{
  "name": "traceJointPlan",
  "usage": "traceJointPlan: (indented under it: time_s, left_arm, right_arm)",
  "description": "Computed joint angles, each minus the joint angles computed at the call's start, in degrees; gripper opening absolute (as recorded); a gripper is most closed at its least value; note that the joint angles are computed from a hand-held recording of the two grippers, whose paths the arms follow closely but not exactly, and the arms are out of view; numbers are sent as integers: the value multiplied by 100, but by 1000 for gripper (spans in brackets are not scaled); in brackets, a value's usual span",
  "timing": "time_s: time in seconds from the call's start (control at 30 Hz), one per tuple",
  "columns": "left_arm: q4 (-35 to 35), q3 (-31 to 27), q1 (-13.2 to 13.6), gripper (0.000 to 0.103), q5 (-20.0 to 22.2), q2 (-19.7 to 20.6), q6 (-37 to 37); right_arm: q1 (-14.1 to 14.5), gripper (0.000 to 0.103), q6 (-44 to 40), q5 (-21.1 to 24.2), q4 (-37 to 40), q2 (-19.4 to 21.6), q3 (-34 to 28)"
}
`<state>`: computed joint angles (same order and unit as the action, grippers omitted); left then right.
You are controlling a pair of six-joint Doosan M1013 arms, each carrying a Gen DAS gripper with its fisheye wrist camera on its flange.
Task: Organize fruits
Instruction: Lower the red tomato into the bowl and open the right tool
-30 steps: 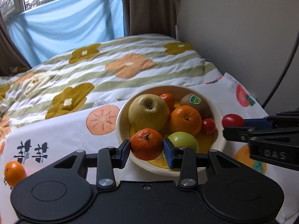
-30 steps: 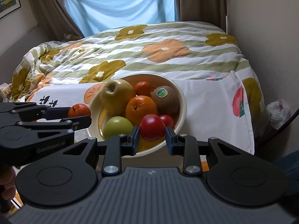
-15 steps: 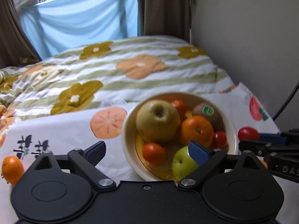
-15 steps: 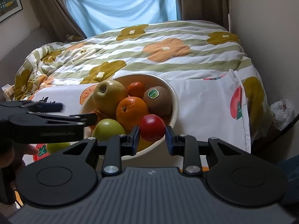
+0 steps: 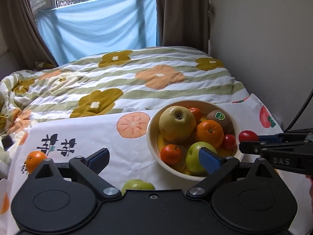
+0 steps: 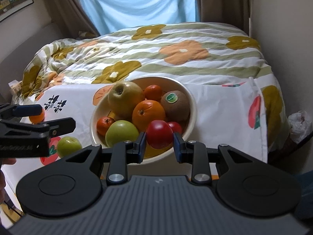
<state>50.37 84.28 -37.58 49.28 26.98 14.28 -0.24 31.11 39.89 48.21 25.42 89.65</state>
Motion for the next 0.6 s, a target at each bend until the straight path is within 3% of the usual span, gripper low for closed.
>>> traceJointPlan:
  time_s: [0.33,0.4,0.43,0.47,0.6]
  left_arm:
    - [139,245,-79,100,138,-197,-267]
    - [163,283,-97,100,180,-228,-301]
    - [184,304,-109,100,204,-246,-333]
    - [203,328,-118,100,213,-264,-372]
    - [259,406,-148,100,192,-319,-498]
  right_arm:
    - [131,46,-614,-128,-75,85,20]
    - [134,68,-832,-250,40,52,95]
    - [130,89,-925,-330,104,19,149]
    - [123,100,-1064,-453,245,-26,226]
    - [84,103,-1307,-579,394,-133,367]
